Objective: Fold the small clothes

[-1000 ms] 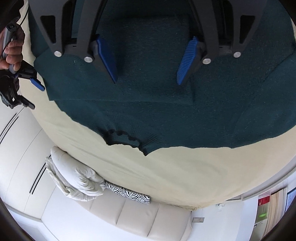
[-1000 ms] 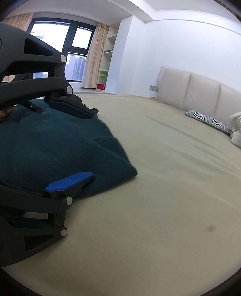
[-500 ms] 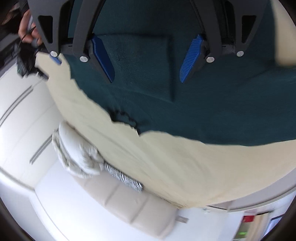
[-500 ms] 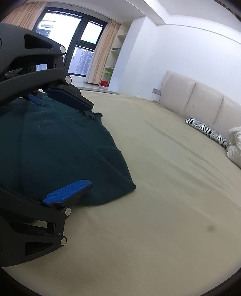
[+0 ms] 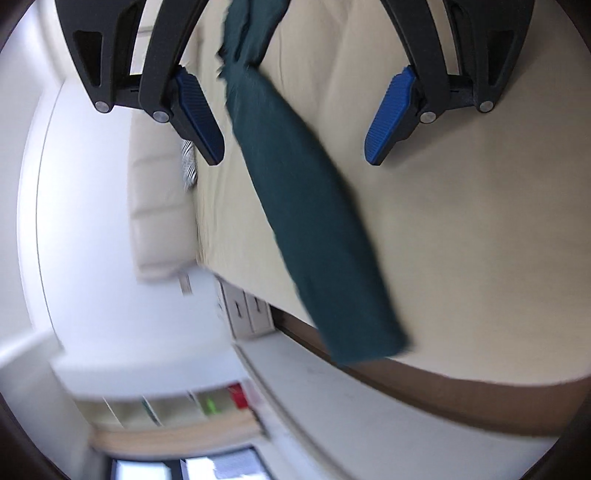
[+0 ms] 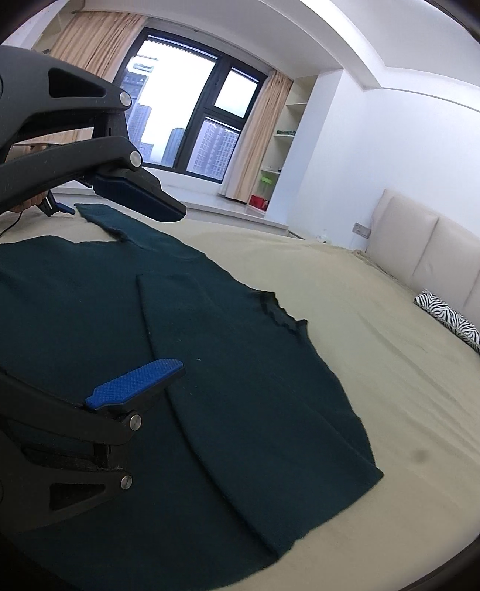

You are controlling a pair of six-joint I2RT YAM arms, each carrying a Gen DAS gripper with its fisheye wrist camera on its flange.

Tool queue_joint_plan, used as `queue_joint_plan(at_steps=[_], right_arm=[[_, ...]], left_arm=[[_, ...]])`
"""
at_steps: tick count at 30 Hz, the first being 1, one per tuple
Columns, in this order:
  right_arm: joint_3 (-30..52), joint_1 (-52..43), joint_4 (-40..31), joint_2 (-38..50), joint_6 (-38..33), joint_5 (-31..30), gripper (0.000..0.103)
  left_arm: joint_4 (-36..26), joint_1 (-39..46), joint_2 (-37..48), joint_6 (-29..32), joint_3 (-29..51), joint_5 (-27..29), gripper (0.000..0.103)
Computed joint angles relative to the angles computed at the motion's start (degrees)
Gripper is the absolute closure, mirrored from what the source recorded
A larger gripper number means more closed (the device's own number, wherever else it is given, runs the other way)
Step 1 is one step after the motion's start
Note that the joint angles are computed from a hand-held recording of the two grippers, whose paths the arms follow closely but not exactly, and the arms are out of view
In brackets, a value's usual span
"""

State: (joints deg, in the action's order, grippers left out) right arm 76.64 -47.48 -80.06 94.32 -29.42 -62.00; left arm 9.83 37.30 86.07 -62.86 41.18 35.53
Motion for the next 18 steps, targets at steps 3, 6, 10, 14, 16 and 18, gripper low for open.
queue_joint_plan(at_steps=[3, 6, 10, 14, 16, 18], right_arm=[[-4.33, 2.68, 2.81, -4.67, 4.23, 0.51, 0.026], [-6.87, 4.62, 4.71, -8.31, 7.62, 0.58, 0.026], [-7.88, 5.18, 5.33, -9.07, 8.52, 0.04, 0.026], [-8.76, 4.14, 5.47, -8.05, 7.81, -1.01, 0.026], [-8.74, 3.07, 4.22, -7.77, 6.08, -1.08, 0.026], [-7.31, 1.35, 2.26, -5.44, 2.69, -1.11, 0.026]], left_arm=[[6.12, 1.09, 3.95, -6.97, -0.4, 0.46, 0.023], [10.87, 0.14, 8.55, -11.79, 2.0, -1.55, 0.023], [15.38, -0.21, 14.09, -18.81, 5.34, -5.08, 0.024], [19.11, 0.67, 16.39, -25.03, 6.12, -7.58, 0.038], [16.57, 0.28, 17.68, -23.38, 8.93, -7.66, 0.063], [9.89, -1.18, 17.76, -18.58, 12.84, -8.33, 0.083]])
